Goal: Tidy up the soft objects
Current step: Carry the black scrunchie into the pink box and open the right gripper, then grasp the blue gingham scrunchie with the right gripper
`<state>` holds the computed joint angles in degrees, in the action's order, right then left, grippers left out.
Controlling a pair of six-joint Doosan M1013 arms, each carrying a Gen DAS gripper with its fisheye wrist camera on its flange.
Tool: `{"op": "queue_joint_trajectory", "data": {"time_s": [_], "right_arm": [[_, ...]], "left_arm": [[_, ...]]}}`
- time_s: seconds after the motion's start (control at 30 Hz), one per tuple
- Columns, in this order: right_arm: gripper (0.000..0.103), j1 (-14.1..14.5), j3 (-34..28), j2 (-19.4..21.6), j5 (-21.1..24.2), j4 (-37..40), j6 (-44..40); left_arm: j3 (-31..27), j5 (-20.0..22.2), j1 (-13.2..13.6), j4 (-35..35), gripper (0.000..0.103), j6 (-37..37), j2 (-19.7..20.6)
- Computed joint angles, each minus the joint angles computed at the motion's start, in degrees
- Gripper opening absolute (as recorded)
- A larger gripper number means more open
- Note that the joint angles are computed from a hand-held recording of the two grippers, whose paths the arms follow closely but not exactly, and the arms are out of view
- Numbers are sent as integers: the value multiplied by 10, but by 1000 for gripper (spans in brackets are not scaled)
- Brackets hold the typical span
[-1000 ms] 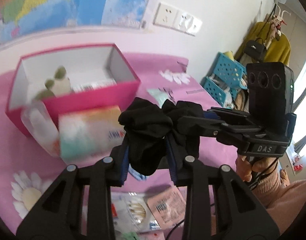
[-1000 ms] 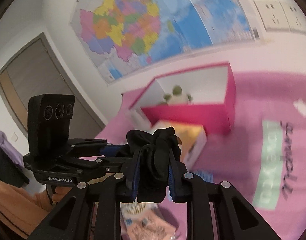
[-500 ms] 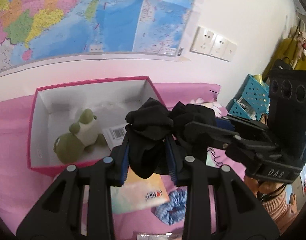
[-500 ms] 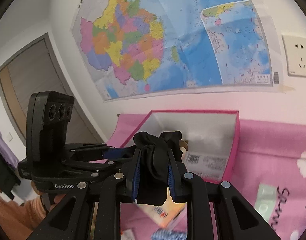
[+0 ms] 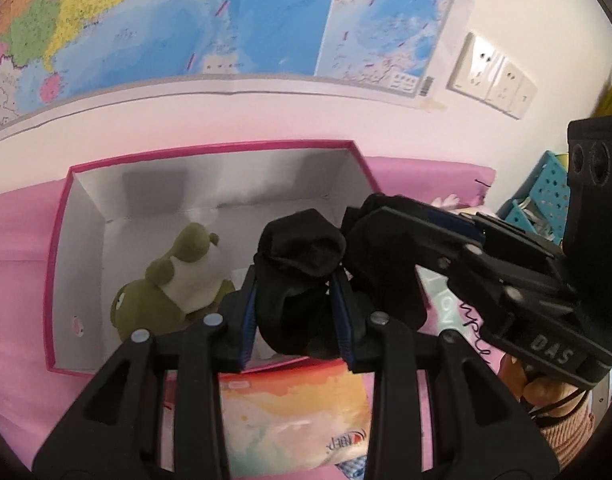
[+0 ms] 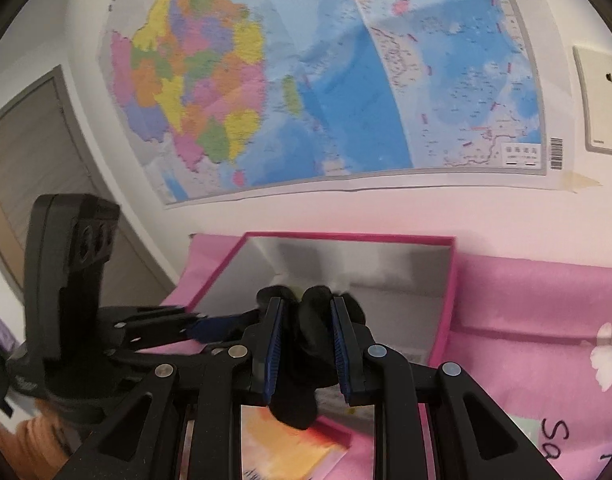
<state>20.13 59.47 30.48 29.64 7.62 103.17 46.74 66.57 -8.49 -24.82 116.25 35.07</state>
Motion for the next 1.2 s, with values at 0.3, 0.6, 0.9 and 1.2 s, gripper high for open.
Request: {"op": "queue_joint_trajectory", "data": {"time_s": [0.3, 0.6, 0.9, 1.2], "right_arm": [[40, 13, 10, -1, 19, -170, 167], [49, 26, 85, -53, -38, -120, 103], [61, 32, 160, -100, -48, 201, -200], [62, 51, 212, -109, -8, 160, -120]], "left_arm": [[57, -63, 2, 22, 53, 25, -33], [123, -71, 37, -80, 53, 132, -84], [206, -75, 83, -142, 59, 210, -136], [262, -23, 98, -135, 59, 228, -149]]}}
